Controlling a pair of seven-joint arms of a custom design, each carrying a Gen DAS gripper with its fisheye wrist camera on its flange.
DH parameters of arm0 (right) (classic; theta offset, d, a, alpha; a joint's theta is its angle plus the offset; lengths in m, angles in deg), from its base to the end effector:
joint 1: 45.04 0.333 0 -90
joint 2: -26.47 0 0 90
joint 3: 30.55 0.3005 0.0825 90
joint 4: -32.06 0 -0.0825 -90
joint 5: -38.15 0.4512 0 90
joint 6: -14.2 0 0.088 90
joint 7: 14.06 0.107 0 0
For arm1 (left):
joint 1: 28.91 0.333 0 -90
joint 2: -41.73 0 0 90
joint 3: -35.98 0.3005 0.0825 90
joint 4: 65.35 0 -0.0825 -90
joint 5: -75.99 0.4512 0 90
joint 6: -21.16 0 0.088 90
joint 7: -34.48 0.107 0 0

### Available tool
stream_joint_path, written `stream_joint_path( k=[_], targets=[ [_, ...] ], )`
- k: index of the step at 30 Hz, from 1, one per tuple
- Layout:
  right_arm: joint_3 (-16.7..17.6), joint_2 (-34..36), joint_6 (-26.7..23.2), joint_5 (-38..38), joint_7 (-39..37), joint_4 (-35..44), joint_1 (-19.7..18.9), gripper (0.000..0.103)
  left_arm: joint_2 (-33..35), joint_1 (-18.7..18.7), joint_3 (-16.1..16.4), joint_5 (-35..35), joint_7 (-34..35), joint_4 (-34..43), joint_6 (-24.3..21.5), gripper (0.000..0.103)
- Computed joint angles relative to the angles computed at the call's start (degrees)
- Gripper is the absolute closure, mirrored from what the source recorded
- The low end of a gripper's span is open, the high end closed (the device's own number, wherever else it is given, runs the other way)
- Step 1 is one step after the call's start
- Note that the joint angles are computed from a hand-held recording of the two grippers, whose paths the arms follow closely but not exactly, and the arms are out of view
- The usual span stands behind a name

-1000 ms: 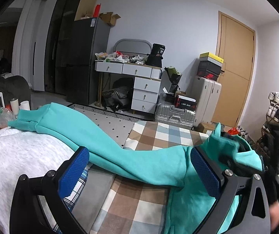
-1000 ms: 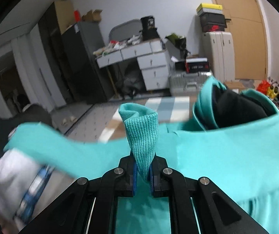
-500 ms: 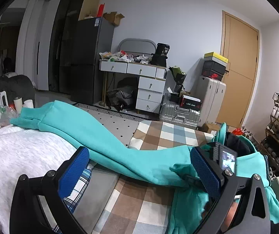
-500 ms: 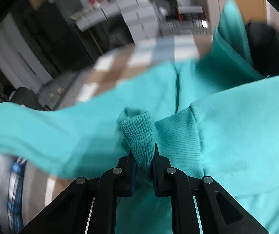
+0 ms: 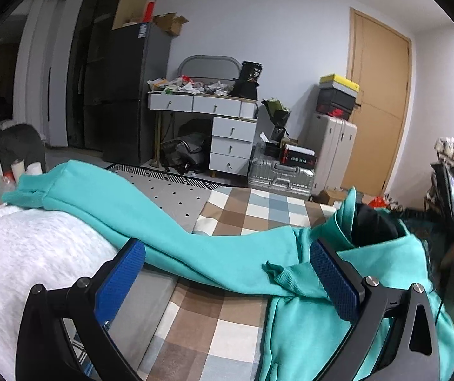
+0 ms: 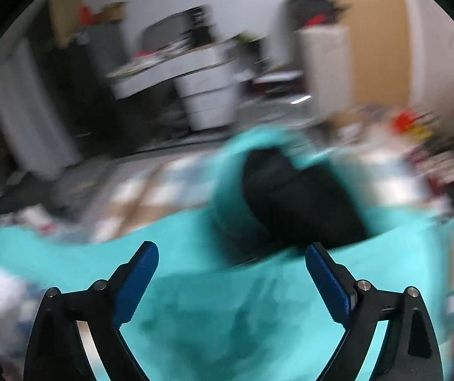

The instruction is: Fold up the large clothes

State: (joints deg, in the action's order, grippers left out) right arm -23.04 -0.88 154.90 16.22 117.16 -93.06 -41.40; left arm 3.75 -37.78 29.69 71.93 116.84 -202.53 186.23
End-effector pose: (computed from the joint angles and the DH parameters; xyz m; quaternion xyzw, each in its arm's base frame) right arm 0.5199 0.1134 0.6377 -0.5386 0.7394 -0.2992 0.2713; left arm 0.4552 -0.1310 0.6645 -0.5651 0.6215 -0.4473 0.3072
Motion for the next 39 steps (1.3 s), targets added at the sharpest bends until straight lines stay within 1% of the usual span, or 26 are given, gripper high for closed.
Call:
stream_joint_path(
  k=[1,2,3,4,6,7,8,9,10,11,13,17,19,23,25,26,27,28,29,31,33,34,35,36,38,39],
  targets=[
    [0.01,1.39,-5.03,-1.36,-0.74,2.22,-1.42,0.009,0.44,0.36,-0.72,0.64,0.02,0.31,-0.2,0.002],
    [-1.99,2.58,-7.25,0.22,-3.18,3.39,-1.32,0.013,0.74,0.55,-1.18,1.08,-0.03,0.56,-0.5,0.002],
    [-4.05,3.21,-7.67,3.05,-5.6,3.76,-0.63,0.019,1.13,0.54,-1.51,1.46,0.05,0.88,-0.92,0.002],
    [-6.59,3.94,-7.62,7.54,-8.62,3.92,0.38,0.031,1.43,0.39,-1.69,1.82,0.32,1.15,-1.44,0.002],
    [-8.98,5.05,-7.24,13.48,-13.8,4.12,1.54,0.038,1.95,0.54,-2.39,2.55,0.22,1.6,-1.82,0.002],
    [-8.64,6.08,-7.7,13.28,-15.49,4.7,1.21,0.038,2.45,0.35,-2.57,2.75,0.3,2.12,-2.15,0.002],
    [-7.87,6.79,-8.58,12.01,-16.35,5.15,0.63,0.046,2.79,0.04,-2.64,2.85,0.43,2.38,-2.33,0.002],
    [-6.82,7.95,-9.93,9.91,-16.7,6.29,0.01,0.057,3.05,-0.17,-2.75,3.04,0.61,2.66,-2.67,0.002],
    [-5.96,9.41,-12.2,7.64,-16.75,7.84,-0.6,0.083,3.34,-0.25,-3.11,3.44,0.76,2.95,-3.12,0.002],
    [-6.11,10.35,-12.38,8.21,-16.79,8.92,-0.45,0.091,3.54,-0.43,-3.42,3.88,1.08,3.12,-3.59,0.002],
    [-5.83,11.78,-10.86,6.12,-14.51,10.07,-1.2,0.095,3.74,-0.95,-3.84,4.73,2.05,3.15,-4.21,0.002],
    [-3.63,12.95,-9.56,-6.51,-8.0,12.91,-3.15,0.096,3.52,-0.58,-5.55,7.71,3.5,2.69,-4.62,0.002],
    [-3.29,12.96,-7.23,-11.99,-3.98,13.54,-3.81,0.096,3.43,-1.29,-5.37,8.29,4.84,2.46,-4.94,0.002],
    [-3.16,14.49,-4.21,-19.76,3.09,14.52,-4.65,0.096,3.66,-0.58,-6.2,9.66,4.81,2.8,-5.56,0.002],
    [-3.03,15.17,-3.66,-23.87,8.02,14.59,-5.04,0.095,3.86,-0.67,-6.17,9.67,4.55,3.17,-6.28,0.002],
    [-3.41,15.82,-3.95,-23.54,8.86,15.15,-4.77,0.093,3.69,-0.54,-6.27,9.77,4.22,3.17,-6.62,0.002],
    [-3.99,16.71,-5.15,-21.54,8.69,15.9,-4.27,0.087,3.61,-0.61,-6.1,9.75,4.2,3.14,-6.7,0.002],
    [-4.44,17.71,-7.55,-19.04,7.51,17.45,-3.61,0.067,3.6,-0.36,-6.4,10.01,3.8,3.16,-6.64,0.002],
    [-4.83,17.93,-8.49,-17.02,7.14,17.77,-3.42,0.053,3.57,-0.05,-6.67,10.35,3.41,3.26,-6.72,0.002],
    [-5.97,15.23,-4.58,-15.58,7.46,14.9,-2.81,0.052,3.53,-0.29,-6.37,10.33,3.38,3.23,-6.81,0.002],
    [-5.93,10.09,2.08,-17.25,9.42,9.38,-3.6,0.041,3.25,-0.72,-5.91,10.02,3.56,3.12,-6.79,0.002],
    [-5.11,8.11,3.2,-18.53,10.48,7.62,-4.43,0.026,3.28,-0.72,-5.98,10.02,3.46,3.18,-6.66,0.002],
    [-3.75,5.38,3.68,-20.92,12.75,5.28,-5.74,0.007,3.13,-0.87,-5.85,9.88,3.5,3.07,-6.49,0.002],
    [-2.94,2.65,3.51,-21.53,13.18,3.04,-6.34,0.002,2.86,-1.07,-5.71,9.69,3.57,2.88,-6.41,0.002],
    [-3.44,-2.06,4.68,-18.4,9.58,-1.49,-5.55,0.002,2.84,-1.11,-5.6,9.54,3.63,2.84,-6.25,0.002],
    [-4.41,-4.69,4.37,-15.32,6.0,-4.09,-4.22,0.002,2.83,-1.01,-5.69,9.53,3.48,2.77,-6.12,0.002]
  ],
)
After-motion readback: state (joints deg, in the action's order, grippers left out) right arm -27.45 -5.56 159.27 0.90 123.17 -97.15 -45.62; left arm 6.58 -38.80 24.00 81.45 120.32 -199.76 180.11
